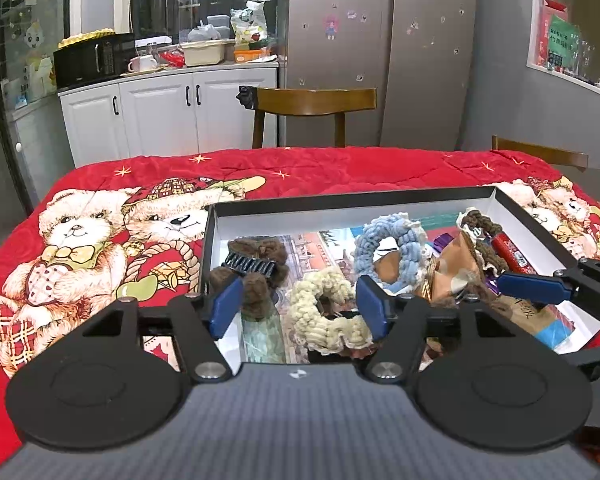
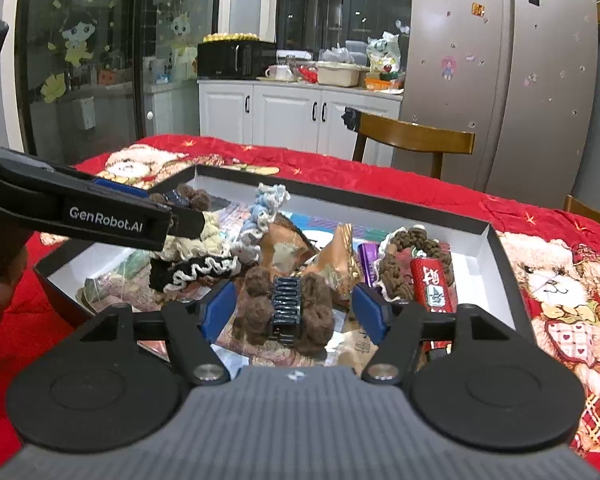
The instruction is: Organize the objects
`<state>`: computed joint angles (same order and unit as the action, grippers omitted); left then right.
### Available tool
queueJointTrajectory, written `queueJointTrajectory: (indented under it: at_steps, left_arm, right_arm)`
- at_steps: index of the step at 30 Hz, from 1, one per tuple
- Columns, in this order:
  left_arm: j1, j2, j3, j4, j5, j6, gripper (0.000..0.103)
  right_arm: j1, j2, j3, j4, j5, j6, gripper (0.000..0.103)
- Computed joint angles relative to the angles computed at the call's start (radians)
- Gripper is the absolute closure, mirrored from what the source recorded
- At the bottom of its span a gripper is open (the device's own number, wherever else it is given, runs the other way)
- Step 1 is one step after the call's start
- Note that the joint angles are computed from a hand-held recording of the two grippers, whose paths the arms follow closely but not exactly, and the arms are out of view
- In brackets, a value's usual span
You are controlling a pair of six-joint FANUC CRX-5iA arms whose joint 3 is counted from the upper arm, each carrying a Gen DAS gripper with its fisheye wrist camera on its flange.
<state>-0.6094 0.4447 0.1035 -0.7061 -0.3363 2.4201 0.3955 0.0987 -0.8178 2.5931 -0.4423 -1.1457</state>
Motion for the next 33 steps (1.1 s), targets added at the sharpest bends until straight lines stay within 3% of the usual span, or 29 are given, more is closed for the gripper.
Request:
queueJointTrajectory:
  at_steps: [5, 13, 15, 24, 30, 33]
  left_arm:
    - [-0.025, -0.015, 0.0, -0.05, -0.035, 0.048, 0.027]
    - [-0.074, -0.07, -0.003, -0.145, -0.17, 0.176, 0.011]
    - [-0.091, -0.088, -0.008, -0.167, -0.21, 0.194, 0.008]
    - [-0.167, -0.224, -0.112, -0.233, -0.289, 0.281, 0.002]
    - [-0.296, -0.294, -0.181, -0.394, -0.388, 0.44, 0.0]
    - [-0.333, -0.325, -0.218, -0.393, -0.396, 0.463, 0.0]
  right_arm:
    - [0.011, -0.021, -0.02, -0.018, -0.024, 0.0, 0.021]
    - [0.023, -0.089, -0.047, -0.09, -0.004, 0.003, 0.011]
    - [0.02, -0.117, -0.057, -0.099, 0.013, -0.003, 0.0]
    - [0.238, -0.269, -0.169, -0.581, -0.088, 0.35, 0.0]
    - [0.493, -0.346, -0.224, -0.907, -0.275, 0.528, 0.0]
    - [0.608, -0.368, -0.24, -1.02, -0.356, 0.57, 0.0]
